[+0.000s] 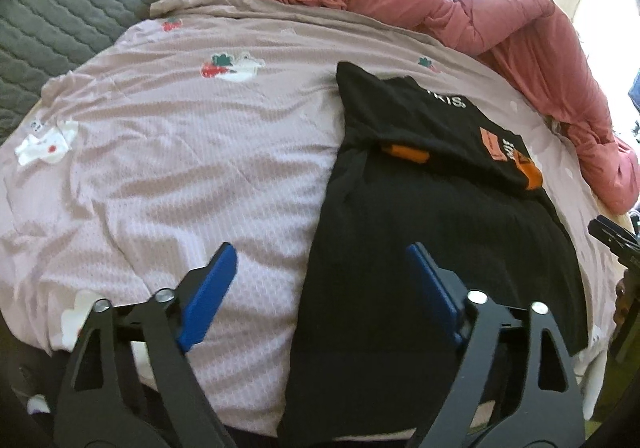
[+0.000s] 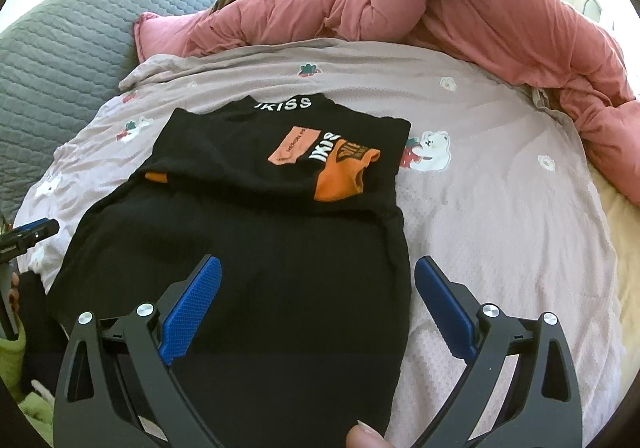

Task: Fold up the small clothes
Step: 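Close both tools on the sweatshirt hem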

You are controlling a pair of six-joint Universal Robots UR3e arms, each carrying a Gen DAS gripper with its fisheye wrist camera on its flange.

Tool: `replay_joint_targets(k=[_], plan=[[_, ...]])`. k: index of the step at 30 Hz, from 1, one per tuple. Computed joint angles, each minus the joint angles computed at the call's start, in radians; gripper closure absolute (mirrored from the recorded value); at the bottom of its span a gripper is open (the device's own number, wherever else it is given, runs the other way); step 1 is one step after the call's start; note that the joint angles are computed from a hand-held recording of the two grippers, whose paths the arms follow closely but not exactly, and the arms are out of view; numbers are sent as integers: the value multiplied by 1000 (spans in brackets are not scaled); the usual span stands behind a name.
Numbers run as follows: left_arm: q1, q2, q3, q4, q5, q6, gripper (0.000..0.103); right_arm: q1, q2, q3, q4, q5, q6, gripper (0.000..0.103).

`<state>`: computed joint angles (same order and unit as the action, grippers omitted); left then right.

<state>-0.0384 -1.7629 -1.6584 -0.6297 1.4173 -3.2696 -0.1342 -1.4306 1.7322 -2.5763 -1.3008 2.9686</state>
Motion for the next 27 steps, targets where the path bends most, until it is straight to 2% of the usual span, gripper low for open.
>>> replay_joint_targets(k=[4,9,15,20,24,27], plan=[[24,32,-50,-10,-43,7,49,0,-27,38,4,5,-19,6],[37,47,-96,-30,-87,23,66,-10,-56,84,16,13,-42,7],[29,39,-132,-41,-92,30,66,-48,-117,161,33,23,-71,8],[8,14,-117,-54,-55,28,66,-124,-204,252,92,58,-122,28],[8,13,-117,-54,-48,31,66,-177,-256,302,141,98,-166,49],[9,14,-118,-53,-46,31,66,-206,-284,331,169,122,-197,58]])
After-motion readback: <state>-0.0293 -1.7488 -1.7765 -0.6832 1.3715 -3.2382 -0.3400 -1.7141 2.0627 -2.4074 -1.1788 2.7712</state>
